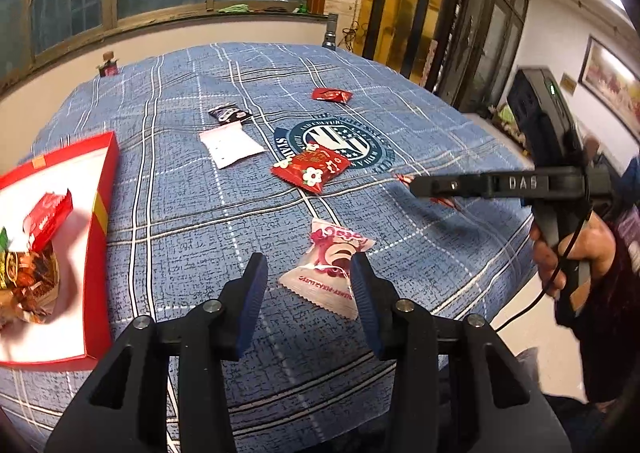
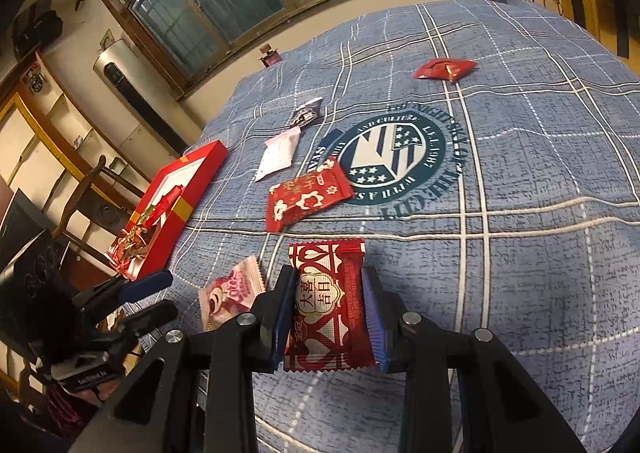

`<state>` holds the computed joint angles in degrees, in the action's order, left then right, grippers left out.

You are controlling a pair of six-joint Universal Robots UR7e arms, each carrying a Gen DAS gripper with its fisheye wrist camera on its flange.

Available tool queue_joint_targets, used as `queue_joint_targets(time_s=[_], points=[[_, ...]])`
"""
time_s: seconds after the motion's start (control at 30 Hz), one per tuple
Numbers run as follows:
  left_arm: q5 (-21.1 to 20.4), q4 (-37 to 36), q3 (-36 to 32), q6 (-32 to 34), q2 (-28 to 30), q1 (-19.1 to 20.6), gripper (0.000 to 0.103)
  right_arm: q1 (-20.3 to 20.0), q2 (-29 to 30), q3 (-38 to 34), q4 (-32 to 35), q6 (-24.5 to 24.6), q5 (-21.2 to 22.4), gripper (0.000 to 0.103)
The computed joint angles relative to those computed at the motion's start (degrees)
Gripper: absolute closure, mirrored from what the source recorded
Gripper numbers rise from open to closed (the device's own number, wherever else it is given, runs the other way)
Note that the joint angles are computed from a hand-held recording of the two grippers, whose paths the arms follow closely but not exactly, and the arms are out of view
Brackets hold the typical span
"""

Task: Organize snacks
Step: 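Carry both held snacks toward the red box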

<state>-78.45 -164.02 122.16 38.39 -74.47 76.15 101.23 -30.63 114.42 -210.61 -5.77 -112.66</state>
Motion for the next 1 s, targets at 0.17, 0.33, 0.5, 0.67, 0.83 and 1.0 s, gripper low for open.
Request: queue_joint_targets(time_s=[0.17,0.33,0.5,0.67,0.83,1.0], points=[[-1.02,-2.21,0.50,3.91,0.60,-0.67,0.027,-0.55,0.19,0.17,-0.03,-0.03,0.23,0.069],[3.01,-1.54,0.45,8.09,3.26,-2.92,0.022,-1.15,0.71,-0.08,0.28,0.26,0.49,0.069],[6.19,-1.04,-1.63,6.59,6.54,-3.00,0.022,-1.61,0.94,-0.01,0.16,0.20,1.06,0.069],[9.00,0.99,-2.72,5.54,7.64,-2.41,0.047,-2.06,0.90,0.01,-0.05,-0.05,2.07,0.069],[8.16,1.47,-3.10,4.91,7.93,-2.14,0.053,-2.10,1.18,0.02,-0.66,-0.65,2.22,0.069],[5.58,2.07,-2.59,2.82,6.90,-2.07,0.053,-1.86,1.27,-0.09,-0.60,-0.26,1.66,0.069]])
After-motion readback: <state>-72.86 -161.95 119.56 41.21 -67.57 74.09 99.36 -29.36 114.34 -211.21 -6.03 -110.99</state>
